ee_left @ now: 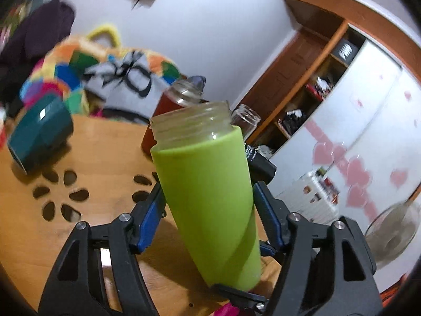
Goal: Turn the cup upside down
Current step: 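Lift the green bottle with the left gripper and tilt it onto its side, then lay the bottle on the table with the left gripper while the right gripper grasps its black base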
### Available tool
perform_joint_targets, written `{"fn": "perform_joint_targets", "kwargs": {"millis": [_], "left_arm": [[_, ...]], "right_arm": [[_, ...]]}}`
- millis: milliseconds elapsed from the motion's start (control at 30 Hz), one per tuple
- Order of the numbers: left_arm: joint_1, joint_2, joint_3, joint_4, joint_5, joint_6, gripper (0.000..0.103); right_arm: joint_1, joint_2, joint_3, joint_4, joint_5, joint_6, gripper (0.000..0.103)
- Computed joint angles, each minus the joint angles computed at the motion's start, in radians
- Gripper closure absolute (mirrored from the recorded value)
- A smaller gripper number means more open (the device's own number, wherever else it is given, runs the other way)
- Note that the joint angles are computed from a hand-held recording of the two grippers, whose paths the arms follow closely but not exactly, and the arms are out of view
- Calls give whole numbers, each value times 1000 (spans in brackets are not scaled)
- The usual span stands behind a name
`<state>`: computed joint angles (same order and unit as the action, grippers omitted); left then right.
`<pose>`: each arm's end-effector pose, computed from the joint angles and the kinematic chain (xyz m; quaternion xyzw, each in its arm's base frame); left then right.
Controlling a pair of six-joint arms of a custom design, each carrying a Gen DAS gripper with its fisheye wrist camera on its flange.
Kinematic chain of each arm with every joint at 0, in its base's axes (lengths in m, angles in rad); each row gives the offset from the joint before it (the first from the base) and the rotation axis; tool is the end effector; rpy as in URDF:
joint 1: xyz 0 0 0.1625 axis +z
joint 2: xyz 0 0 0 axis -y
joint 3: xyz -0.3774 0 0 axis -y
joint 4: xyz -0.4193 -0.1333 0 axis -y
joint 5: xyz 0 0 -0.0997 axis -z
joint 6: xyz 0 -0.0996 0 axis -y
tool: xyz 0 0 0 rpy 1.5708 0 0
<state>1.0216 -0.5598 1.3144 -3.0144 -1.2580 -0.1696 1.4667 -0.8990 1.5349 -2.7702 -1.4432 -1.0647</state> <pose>-0.2582 -0.7359 0.0659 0.1237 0.9230 -0.3639 0.0199 0.0715 -0.7206 0.1786 0.4586 -0.8420 0.2652 0.1020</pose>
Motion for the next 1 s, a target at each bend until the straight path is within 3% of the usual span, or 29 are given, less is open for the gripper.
{"fn": "perform_joint_targets", "kwargs": {"millis": [200, 333, 633, 1000], "left_arm": [[65, -1, -2, 22, -114, -134, 32], [85, 0, -3, 49, -129, -190, 29], [84, -7, 3, 106, -65, -214, 24], [-18, -38, 67, 32, 211, -20, 24]], "right_arm": [[-1, 5, -9, 10, 9, 1, 41], [-2, 1, -8, 21, 19, 5, 41], [-4, 8, -18, 28, 22, 22, 41], [-10, 7, -26, 55, 37, 42, 40]]}}
